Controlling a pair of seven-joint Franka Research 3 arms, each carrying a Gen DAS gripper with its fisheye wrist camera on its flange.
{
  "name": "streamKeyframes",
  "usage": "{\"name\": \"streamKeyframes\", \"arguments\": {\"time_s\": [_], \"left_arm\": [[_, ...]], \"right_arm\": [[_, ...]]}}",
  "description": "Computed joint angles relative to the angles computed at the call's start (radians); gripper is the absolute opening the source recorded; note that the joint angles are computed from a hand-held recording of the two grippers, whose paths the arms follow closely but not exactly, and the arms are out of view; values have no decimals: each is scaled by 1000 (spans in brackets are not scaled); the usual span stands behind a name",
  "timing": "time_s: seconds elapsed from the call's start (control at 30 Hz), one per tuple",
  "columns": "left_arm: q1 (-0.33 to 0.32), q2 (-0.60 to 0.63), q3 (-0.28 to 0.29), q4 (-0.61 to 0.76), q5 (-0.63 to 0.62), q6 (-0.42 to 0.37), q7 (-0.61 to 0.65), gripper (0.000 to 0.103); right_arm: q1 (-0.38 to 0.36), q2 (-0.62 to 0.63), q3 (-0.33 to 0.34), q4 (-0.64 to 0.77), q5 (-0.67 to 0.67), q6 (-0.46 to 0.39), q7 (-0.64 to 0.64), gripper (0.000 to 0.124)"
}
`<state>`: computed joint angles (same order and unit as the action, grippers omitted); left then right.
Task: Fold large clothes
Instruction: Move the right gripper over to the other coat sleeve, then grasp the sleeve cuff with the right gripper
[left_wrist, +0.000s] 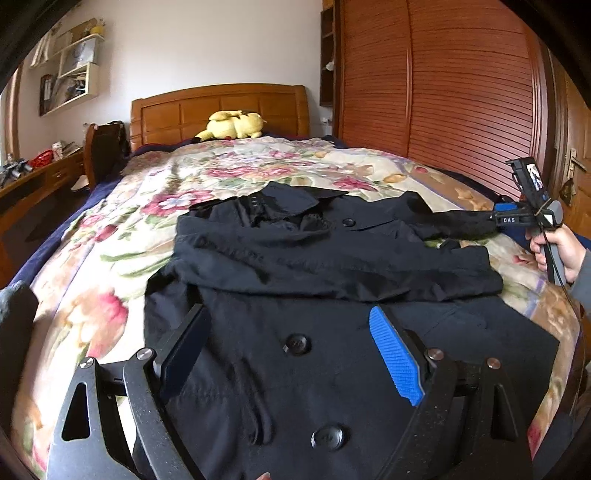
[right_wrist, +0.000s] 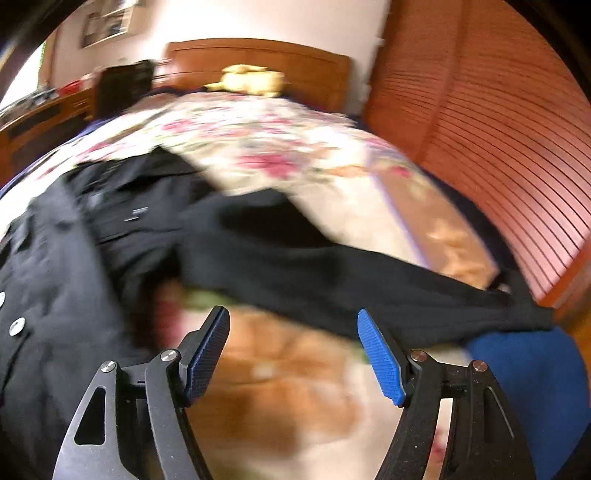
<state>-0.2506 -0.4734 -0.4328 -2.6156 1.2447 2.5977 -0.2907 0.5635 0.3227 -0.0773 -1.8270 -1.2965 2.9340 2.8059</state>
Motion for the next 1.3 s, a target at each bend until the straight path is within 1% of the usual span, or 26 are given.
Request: {"name": "streamKeyframes", "arguments": {"time_s": [0.1,0.23,0.33,0.47,0.5,0.53,0.57,0.6,0.7,0.8,0.83,0.87,0.9,0.93,1.03,1.07,1.13,1.2,1.3], "left_arm": [[14,32,9,43,13,-1,25,88],[34,85,29,84,62,44,-2,88],[35,126,41,97,78,63,-17,88],[24,179,56,114,80,62,-5,88],[20,192,61,116,76,64,-1,88],[17,198,65,117,75,66,-2,88],[14,202,69,117,75,70,-3,88],[11,207,73,116,75,75,-4,88],[3,213,76,114,71,70,1,88],[-3,205,78,108,71,65,-4,88],[-4,201,78,105,72,66,-9,88],[-5,197,78,101,72,66,-13,88],[-5,194,78,98,72,67,-16,88],[-5,190,78,94,71,68,-18,88],[-4,172,76,80,69,68,-26,88],[-3,168,75,77,69,67,-29,88],[-4,154,70,69,65,58,-29,88],[-5,143,65,63,61,49,-23,88],[-9,127,57,56,52,35,-3,88]], "right_arm": [[-21,-5,-16,10,15,-58,-10,74],[-62,-7,-28,30,53,-113,-19,74],[-88,-4,-29,47,99,-153,-28,74],[-112,-5,-34,68,144,-193,-51,74],[-121,-3,-33,72,165,-197,-60,74],[-121,26,-31,110,216,-207,-97,74],[-136,31,-20,115,232,-213,-109,74],[-116,63,-25,154,260,-239,-124,74],[-107,91,-37,179,331,-273,-181,74],[-92,147,-50,243,402,-327,-244,73],[-85,156,-57,254,414,-332,-256,70],[-77,161,-63,261,423,-338,-270,59],[-74,166,-65,265,435,-337,-290,52],[-75,173,-64,272,453,-330,-315,39],[-46,182,-79,285,453,-349,-365,19],[-27,179,-94,284,433,-360,-356,15],[1,153,-117,254,377,-339,-298,10],[19,120,-129,225,306,-315,-231,8],[36,60,-107,186,219,-330,-182,8]]}}
